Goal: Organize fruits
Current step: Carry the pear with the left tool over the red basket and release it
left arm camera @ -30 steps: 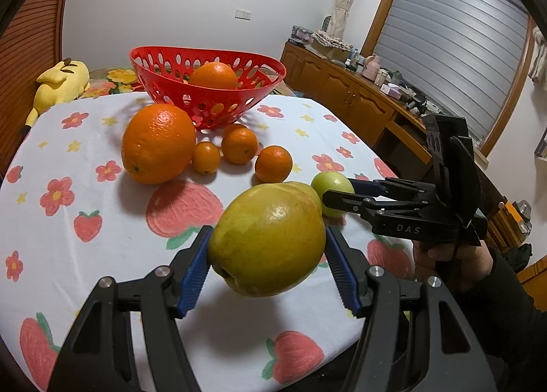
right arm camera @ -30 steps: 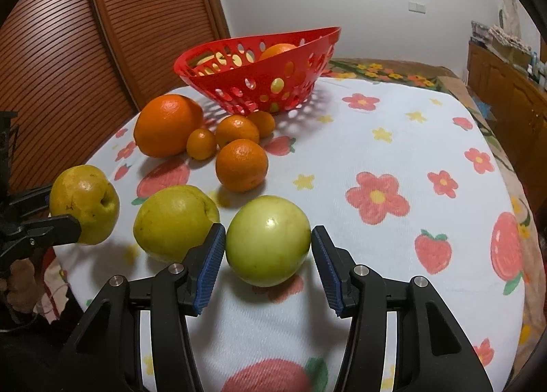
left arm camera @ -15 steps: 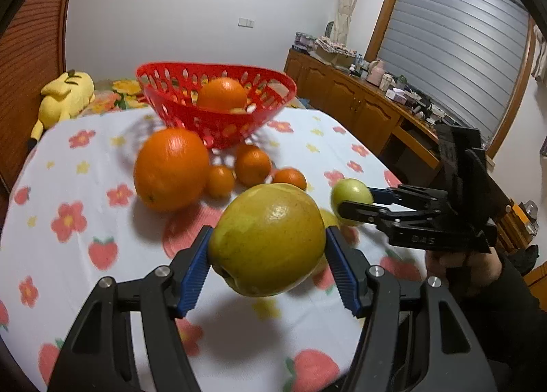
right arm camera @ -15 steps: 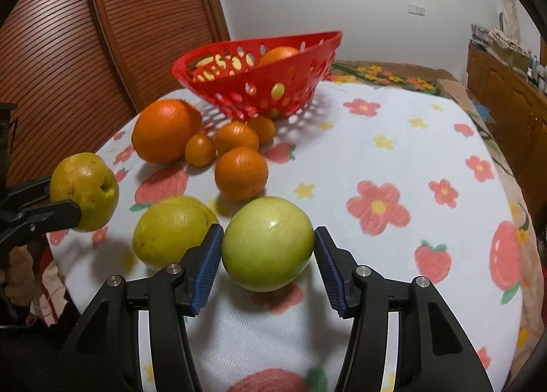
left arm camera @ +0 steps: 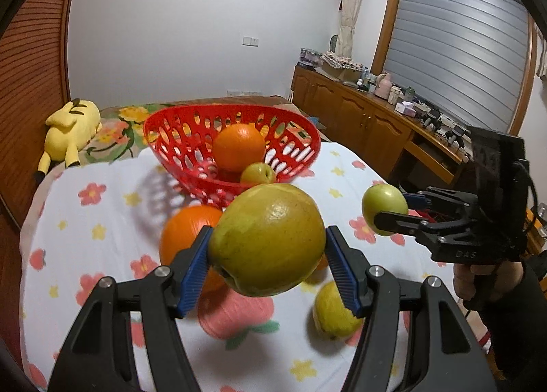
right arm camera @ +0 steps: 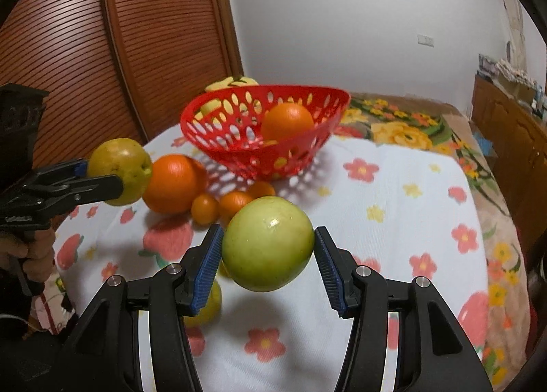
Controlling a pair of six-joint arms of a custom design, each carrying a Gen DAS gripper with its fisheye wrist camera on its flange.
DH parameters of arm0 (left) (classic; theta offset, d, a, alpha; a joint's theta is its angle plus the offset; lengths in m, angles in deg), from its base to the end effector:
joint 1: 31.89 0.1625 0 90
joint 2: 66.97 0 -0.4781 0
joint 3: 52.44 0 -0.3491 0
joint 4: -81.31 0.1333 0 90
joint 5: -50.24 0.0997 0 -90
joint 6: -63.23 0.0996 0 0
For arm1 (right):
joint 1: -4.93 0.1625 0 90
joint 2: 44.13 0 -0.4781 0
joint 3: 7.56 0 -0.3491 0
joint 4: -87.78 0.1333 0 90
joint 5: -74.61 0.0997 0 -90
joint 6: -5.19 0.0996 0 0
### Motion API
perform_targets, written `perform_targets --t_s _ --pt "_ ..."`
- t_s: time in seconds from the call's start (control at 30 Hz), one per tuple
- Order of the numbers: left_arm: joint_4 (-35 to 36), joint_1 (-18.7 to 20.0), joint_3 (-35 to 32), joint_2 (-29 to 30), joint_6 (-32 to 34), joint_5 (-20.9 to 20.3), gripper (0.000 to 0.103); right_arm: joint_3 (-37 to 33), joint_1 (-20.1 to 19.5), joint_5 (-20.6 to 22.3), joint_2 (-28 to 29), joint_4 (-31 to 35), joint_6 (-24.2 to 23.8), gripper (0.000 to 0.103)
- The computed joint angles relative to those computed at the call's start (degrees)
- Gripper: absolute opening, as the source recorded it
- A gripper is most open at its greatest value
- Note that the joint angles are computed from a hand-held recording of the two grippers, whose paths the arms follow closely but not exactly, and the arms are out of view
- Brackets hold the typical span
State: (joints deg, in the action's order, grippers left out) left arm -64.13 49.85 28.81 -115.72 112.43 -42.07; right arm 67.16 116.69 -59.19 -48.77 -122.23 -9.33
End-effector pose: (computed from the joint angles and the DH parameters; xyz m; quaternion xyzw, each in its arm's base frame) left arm 0.0216 -0.7512 0.2816 0.4745 0.8573 -0.1932 0.0510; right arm 0.3247 -0.6399 -0.0970 0.1123 -0.8484 0.4122 0.3127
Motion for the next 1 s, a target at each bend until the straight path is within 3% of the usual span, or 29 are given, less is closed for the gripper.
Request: perform_targets --t_s 0.37,1.0 --pt "-0.77 -1.53 -3.72 2.79 0.15 1.31 0.064 -5.51 0.50 -0.25 0.01 2.93 -4.39 0.055" --pt "-0.94 -3.18 -10.57 8.57 1.10 7.14 0.064 -13.50 0.09 1.57 1.41 8.84 -7.27 0.055"
